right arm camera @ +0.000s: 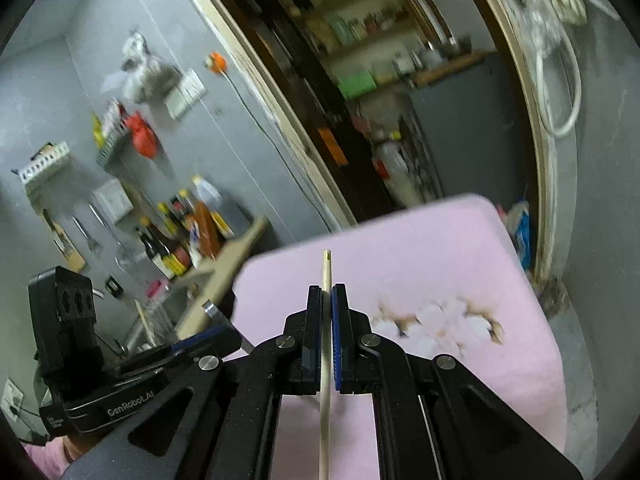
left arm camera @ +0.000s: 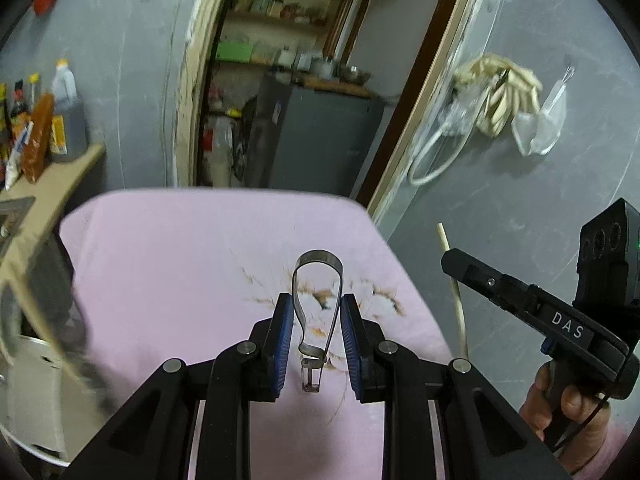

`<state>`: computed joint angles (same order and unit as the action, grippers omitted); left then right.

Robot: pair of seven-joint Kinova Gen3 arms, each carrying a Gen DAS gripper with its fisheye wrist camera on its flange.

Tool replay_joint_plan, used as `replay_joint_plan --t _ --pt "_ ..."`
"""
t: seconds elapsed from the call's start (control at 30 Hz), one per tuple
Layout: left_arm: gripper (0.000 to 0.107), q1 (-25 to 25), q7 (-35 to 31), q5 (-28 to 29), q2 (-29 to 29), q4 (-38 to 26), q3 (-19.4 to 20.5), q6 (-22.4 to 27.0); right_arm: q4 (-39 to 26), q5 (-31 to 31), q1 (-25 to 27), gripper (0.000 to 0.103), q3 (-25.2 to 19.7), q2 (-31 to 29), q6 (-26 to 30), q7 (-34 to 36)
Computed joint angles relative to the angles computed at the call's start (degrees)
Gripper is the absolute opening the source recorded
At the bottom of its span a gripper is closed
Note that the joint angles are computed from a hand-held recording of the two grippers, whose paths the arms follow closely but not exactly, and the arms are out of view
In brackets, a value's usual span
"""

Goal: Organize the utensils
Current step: 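Lift the tongs and chopstick and carry both over the white caddy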

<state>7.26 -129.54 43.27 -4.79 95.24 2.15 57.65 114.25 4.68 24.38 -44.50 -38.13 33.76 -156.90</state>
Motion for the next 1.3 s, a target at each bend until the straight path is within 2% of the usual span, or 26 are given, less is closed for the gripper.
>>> replay_joint_plan --t 0.23,0.47,0.7,0.8,0.97,1.3 --pt "0.023 -3.98 -4.30 4.86 -2.09 -4.48 -5.66 7.66 -7.63 -0.22 10.60 0.004 -6.31 -2.88 -2.73 -0.70" --pt "0.023 -11.61 -8.23 9.80 -1.40 -11.40 -11.78 17.46 -14.53 -4.35 22.90 0.004 -13.11 -5.05 -9.78 1.21" --pt "0.023 -19.88 -10.60 12.63 0.52 -16.10 -14.97 22.34 -19.99 -9.89 33.11 0.004 -21.15 -6.34 -15.96 4.13" --pt "0.023 -22.82 -10.94 13.04 1.12 -16.53 -15.27 23.07 -20.12 -12.55 35.54 0.004 -22.92 -7.99 -18.06 5.10" --pt "0.023 -25.89 -12.79 12.11 1.92 -14.62 -14.82 21.89 -20.68 -16.56 40.41 0.004 -24.50 -13.53 -17.53 6.39" --pt "0.023 -26.84 -13.78 8.12 3.60 -10.52 -11.98 17.81 -20.79 -22.76 44.43 0.004 -25.22 -19.11 -14.13 12.10"
